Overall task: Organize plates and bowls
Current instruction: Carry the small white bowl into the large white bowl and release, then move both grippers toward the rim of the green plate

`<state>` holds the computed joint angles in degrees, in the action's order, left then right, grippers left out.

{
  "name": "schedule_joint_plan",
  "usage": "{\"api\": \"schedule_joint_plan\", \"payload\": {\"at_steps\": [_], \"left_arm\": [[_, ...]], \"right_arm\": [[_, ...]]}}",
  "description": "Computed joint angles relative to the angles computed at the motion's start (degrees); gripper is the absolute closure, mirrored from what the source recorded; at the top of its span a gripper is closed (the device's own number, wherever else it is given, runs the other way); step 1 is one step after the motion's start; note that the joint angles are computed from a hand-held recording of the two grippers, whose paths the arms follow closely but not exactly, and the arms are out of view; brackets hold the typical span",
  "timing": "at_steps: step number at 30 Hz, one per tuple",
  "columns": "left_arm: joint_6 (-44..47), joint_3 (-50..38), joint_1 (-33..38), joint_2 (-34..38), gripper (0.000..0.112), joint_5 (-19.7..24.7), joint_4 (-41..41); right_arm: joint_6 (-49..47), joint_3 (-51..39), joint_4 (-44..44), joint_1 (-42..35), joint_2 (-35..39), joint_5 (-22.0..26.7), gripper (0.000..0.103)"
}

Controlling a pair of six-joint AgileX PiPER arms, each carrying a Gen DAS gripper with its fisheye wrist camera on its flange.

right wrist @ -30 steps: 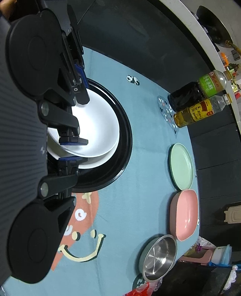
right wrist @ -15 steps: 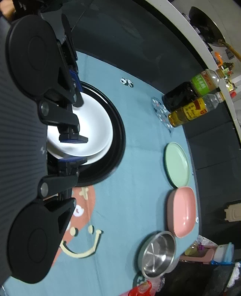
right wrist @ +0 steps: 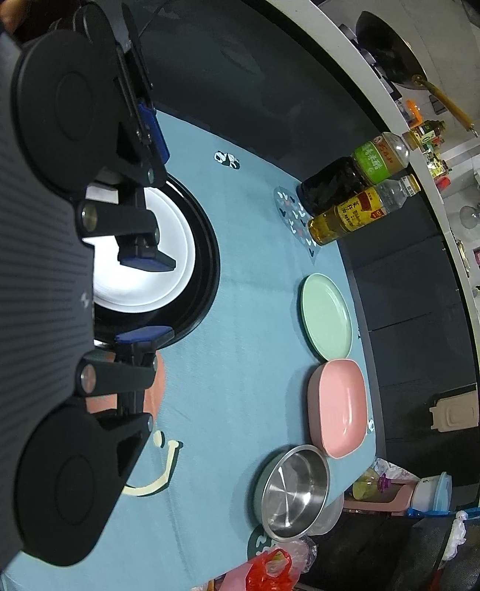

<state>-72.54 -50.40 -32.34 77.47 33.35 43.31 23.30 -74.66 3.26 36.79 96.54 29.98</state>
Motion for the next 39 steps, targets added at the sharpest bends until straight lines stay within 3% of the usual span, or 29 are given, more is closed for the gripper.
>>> {"api": "schedule_joint_plan", "payload": {"at_steps": [11,23,34,39], "left_arm": [[1.2,-3.2,0.7,3.0,0.092,0.3,1.5],[10.0,-12.4,6.6,11.2,0.092,-1.7,-0.6],[23.4,-26.2,16.1,22.8,0.091,-4.8,-11.8],[37.8,-34.4,20.5,29.3,0.091,-6.0,-26.1]], "right_arm": [[-2.1,-2.7,1.4,-1.7,2.0,0.8,0.073],[-4.2,-14.3,2.2,-4.9,10.1,5.1,0.073],[-5.0,-33.9,3.7,-8.2,23.3,12.3,0.073],[-4.7,-42.2,5.2,-9.5,28.9,14.8,0.073]]}}
